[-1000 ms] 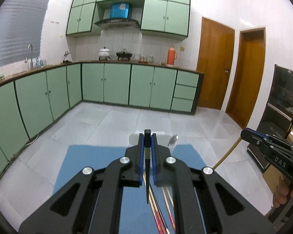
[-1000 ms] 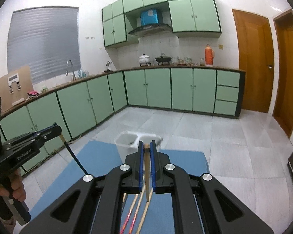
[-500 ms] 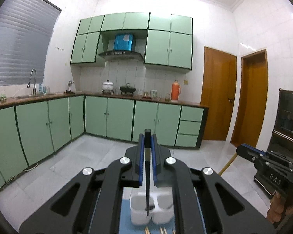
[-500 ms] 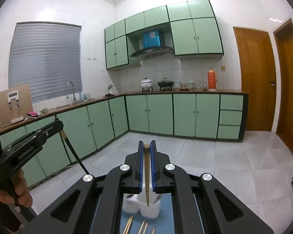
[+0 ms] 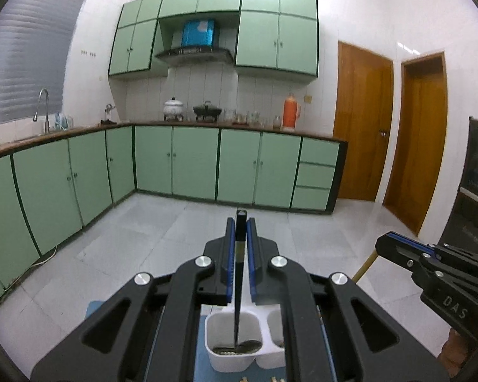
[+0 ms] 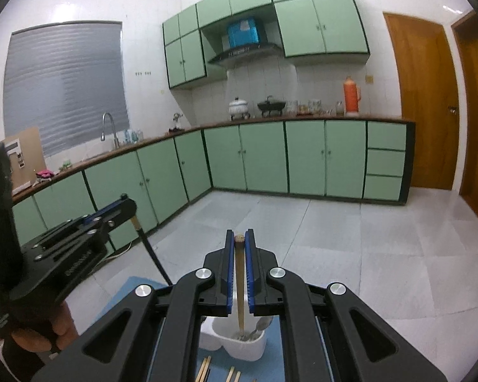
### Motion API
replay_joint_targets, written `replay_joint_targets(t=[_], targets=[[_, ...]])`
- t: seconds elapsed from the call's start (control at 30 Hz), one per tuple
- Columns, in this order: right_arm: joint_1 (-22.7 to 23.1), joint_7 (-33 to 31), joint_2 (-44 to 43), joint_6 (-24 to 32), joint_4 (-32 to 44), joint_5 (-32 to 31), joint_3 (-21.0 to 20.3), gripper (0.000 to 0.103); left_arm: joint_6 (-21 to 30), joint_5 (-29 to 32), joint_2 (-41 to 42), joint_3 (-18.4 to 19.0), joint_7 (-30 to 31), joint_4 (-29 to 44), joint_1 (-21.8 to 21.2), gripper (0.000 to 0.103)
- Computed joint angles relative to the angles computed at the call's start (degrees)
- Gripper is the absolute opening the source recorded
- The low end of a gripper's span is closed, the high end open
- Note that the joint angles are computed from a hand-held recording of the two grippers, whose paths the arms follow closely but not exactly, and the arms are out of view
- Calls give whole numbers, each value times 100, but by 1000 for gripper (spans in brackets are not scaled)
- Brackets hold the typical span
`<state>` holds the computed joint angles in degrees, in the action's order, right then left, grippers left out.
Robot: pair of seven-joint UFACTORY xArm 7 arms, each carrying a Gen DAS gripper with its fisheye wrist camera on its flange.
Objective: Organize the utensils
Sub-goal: 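Carry both chopsticks to the white holder and release them inside, then return both grippers to the mat and grasp another wooden chopstick with the right gripper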
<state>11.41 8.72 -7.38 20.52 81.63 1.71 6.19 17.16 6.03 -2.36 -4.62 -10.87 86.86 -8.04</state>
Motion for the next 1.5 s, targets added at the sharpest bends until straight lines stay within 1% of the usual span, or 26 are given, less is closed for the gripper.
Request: replay_joint_targets(t=[0.07,0.17,0.27,0.33,0.37,0.4,0.43,0.47,0.5,0.53,0.6,0.63,0.67,0.73,0.77,0.8,0.83,0.9,1.0,1.1,1.2,1.37,1.43,1.5], targets=[[36,-83,14,15,-74,110,-21,6,30,-154,16,27,163,-67,-3,6],[50,-86,19,58,-150,115,-2,6,81,-482,27,69,440,-156,-3,6],[109,-239,-19,151,-260,285,-30,6,196,-622,-1,78,593,-264,6,6],[126,-325,3,235,-247,360,-39,7,239,-741,-10,88,715,-319,9,7],[116,-318,7,250,-252,346,-34,7,252,-787,-50,93,777,-379,13,10],[101,-281,-33,246,-311,320,-26,9,252,-864,-109,101,856,-455,12,16],[98,-285,-52,264,-331,341,-34,11,255,-896,-137,105,885,-487,16,26],[81,-233,-98,250,-381,319,-28,18,224,-947,-217,111,917,-575,18,33],[33,-98,-189,182,-485,224,-8,24,140,-954,-332,114,919,-708,27,44],[-5,3,-295,108,-602,158,0,27,63,-930,-439,112,906,-823,39,50],[-132,290,-557,-52,-872,-64,53,41,-40,-1001,-635,141,964,-1004,29,55],[-201,435,-692,-98,-999,-177,87,44,-89,-1052,-743,161,999,-1109,20,60],[-266,571,-870,-156,-1172,-271,115,49,-136,-1048,-867,156,983,-1228,28,61],[-301,654,-1184,-237,-1482,-316,102,53,-272,-1011,-1179,141,940,-1548,52,70],[-400,796,-1431,-307,-1731,-421,170,59,-320,-956,-1370,119,890,-1740,84,73],[-496,917,-1591,-346,-1894,-518,244,64,-341,-918,-1561,112,868,-1931,100,78],[-627,1074,-1848,-399,-2154,-650,351,67,-374,-884,-1763,91,817,-2144,121,82],[-718,1260,-2288,-440,-2602,-748,458,73,-421,-848,-2173,56,697,-2577,150,87],[-721,1485,-2905,-346,-3214,-748,575,78,-335,-764,-2773,12,579,-3212,198,89],[-663,1684,-3439,-124,-3726,-722,709,82,-128,-667,-3336,-22,519,-3806,229,90],[-559,1873,-3939,227,-4203,-726,896,82,150,-587,-3818,-24,554,-4284,210,91],[-149,2200,-4493,749,-4850,-545,1017,82,775,-569,-4579,56,695,-5047,94,92],[4,2313,-4635,936,-5052,-495,1047,80,1000,-591,-4803,115,748,-5256,70,92],[106,2395,-4766,1085,-5223,-507,1094,76,1192,-595,-5013,125,794,-5461,72,91]])
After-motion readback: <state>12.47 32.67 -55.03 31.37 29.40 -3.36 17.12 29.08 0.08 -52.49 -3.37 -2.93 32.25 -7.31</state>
